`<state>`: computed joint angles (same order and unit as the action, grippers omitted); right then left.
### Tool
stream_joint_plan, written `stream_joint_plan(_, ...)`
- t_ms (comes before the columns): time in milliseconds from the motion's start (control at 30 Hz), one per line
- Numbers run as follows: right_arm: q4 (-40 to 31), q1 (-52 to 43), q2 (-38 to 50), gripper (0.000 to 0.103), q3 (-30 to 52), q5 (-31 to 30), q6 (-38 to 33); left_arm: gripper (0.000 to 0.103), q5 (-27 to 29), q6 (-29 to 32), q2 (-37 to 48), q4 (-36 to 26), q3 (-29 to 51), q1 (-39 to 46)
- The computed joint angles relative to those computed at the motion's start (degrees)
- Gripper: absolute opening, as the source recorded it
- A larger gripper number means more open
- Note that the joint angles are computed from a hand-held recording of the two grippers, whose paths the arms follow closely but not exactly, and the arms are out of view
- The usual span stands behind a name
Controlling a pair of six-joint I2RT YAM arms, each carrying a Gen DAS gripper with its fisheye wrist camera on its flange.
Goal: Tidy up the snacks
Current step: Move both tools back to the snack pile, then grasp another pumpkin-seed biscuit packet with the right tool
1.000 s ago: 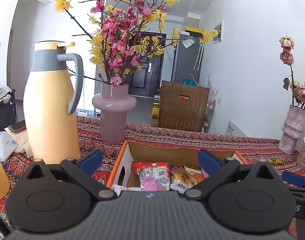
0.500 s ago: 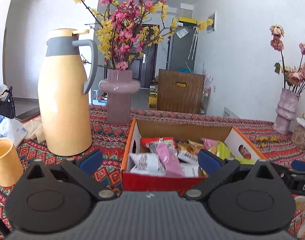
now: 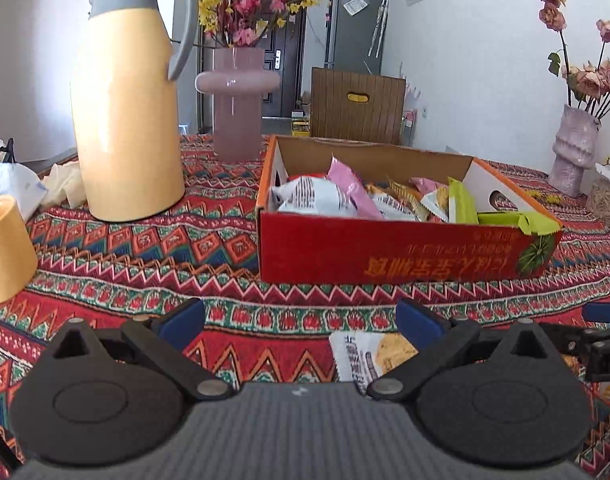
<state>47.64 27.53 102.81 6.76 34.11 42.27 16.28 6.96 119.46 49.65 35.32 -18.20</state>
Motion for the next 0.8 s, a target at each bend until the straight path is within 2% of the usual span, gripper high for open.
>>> stream_joint_plan(267,-5.1,-1.2,5.5,0.103,5.8,-4.0,-0.7,0.103,1.4,-0.7,1.8,-1.3,1.5,0.4)
stream_joint_plan(367,-9.5,0.0,6.7,0.103,8.3,-1.8,-1.1,0.103,1.7,-1.0,2.0,-1.5,1.7,0.5)
stream_joint_plan(500,-8.7,0.7,7.7,0.103,8.4,-0.2,0.0,0.103,2.0,-1.2,2.3,-2.5,2.4,0.6)
stream_joint_plan(700,-8.0,0.1,7.0,0.103,7.7,-1.3,-1.3,0.103,1.7,-1.4,2.4,-3.3,2.9,0.4)
stream_joint_plan(733,-7.6,0.4,6.9,0.101,7.4,-1.2,-1.4,0.103,1.6,-1.3,2.5,-3.3,2.9,0.4)
stream_joint_plan(800,-6.2,1.6,6.6,0.089,6.6,-0.4,-1.6,0.103,1.4,-1.3,2.5,-3.5,3.0,0.3)
